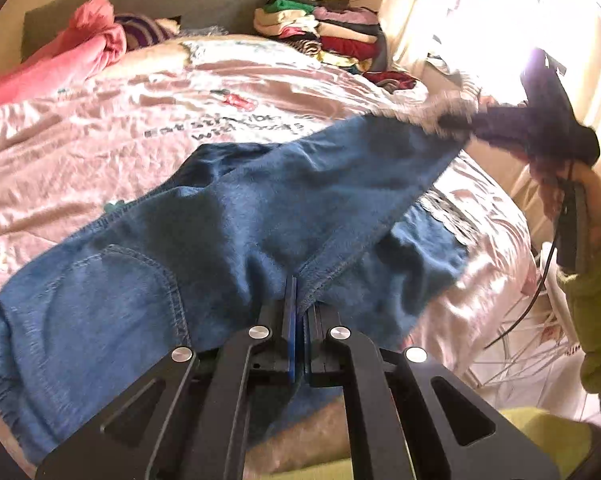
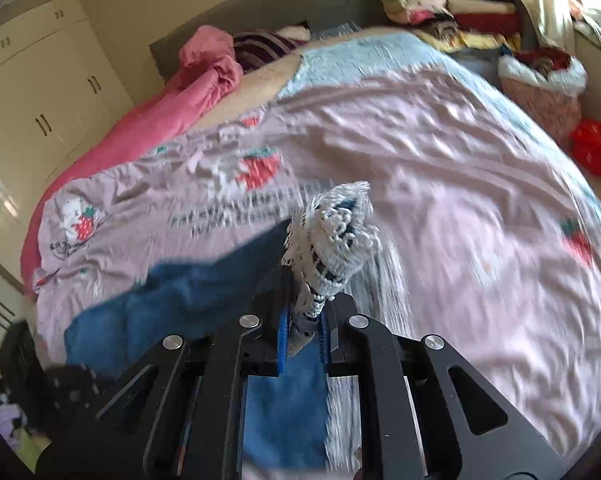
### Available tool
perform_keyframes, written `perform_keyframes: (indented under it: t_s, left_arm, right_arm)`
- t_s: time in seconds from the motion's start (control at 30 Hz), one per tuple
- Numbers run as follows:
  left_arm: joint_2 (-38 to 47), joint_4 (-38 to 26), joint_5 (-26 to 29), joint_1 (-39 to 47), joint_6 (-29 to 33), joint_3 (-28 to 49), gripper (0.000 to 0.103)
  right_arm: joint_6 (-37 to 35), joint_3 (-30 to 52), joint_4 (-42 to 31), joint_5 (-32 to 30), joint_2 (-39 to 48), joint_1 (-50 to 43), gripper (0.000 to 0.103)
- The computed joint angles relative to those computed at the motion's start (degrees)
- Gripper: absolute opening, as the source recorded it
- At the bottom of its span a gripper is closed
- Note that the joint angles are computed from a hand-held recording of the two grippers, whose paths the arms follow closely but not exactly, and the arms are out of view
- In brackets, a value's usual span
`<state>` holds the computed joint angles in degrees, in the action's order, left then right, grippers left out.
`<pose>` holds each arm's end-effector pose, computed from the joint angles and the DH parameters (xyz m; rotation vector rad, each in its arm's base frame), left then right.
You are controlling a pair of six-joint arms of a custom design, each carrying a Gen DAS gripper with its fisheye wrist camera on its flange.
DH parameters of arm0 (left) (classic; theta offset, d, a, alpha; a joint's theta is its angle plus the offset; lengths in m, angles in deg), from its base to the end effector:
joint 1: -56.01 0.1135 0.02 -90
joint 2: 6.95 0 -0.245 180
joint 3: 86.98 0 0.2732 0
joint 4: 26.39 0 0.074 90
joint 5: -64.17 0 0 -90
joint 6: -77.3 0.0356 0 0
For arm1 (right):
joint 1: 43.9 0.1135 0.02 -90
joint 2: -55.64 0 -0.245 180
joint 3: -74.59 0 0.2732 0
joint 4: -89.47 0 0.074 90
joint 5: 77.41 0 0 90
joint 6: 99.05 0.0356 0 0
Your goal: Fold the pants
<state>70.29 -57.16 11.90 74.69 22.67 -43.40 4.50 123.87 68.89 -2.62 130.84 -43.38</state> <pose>0.2318 0.0554 0.1089 0.5355 2.3611 -0.4859 0.2776 0.0119 0.1524 0.1444 2.3843 0.4326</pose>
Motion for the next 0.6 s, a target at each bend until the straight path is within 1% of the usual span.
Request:
perform_keyframes:
  t_s: [0.07, 0.13, 0.2, 0.27, 0.33, 0.4, 0.47, 0.5, 0.6]
  left_arm:
    - [-1.91, -1.37, 0.22, 0.53, 1.85, -1.13, 0.002]
    - [-2.34, -1.87, -0.31, 0.68, 3.26, -2.01, 0.002]
    - [-1.21, 0.41, -1.47, 0.33, 3.46, -3.16, 0.002]
    - [-0.06, 1.48, -3.62, -0.98, 3.62, -4.04, 0.003]
    - [1.05, 2.98, -5.16, -1.95, 3.45, -4.43, 0.003]
    - [2.53, 4.46, -6.04, -2.35, 2.90, -4.19, 0.003]
    - [3.19, 4.84, -6.09, -2.03, 2.52, -3.84, 0.003]
    - [3.37, 5.15, -6.07, -1.77, 2.34, -3.77, 0.003]
    - [2.07, 5.14, -6.11, -1.04, 2.55, -4.39, 0.003]
  right_arm:
    - [0.89, -4.37, -0.42, -2.03, -2.40, -1.41, 0.007]
    - [0.93, -7.47, 0.12, -4.08, -2.72, -2.73, 0.007]
    - [1.24, -10.41, 1.85, -6.04, -2.18, -4.20, 0.011]
    - [0.40, -12.25, 2.99, -7.50, -0.73, -5.74, 0.012]
    - [-0.45, -13.49, 3.25, -7.17, -0.83, -6.15, 0.019]
    - [-1.02, -14.90, 3.39, -9.81, -1.92, -8.44, 0.025]
    - [-1.33, -15.95, 3.89, -12.51, -2.78, -10.98, 0.025]
    - [-1.55, -16.24, 3.91, -12.69, -2.94, -11.58, 0.024]
    - [-2.39, -16.54, 3.32, -12.13, -3.45, -11.54, 0.014]
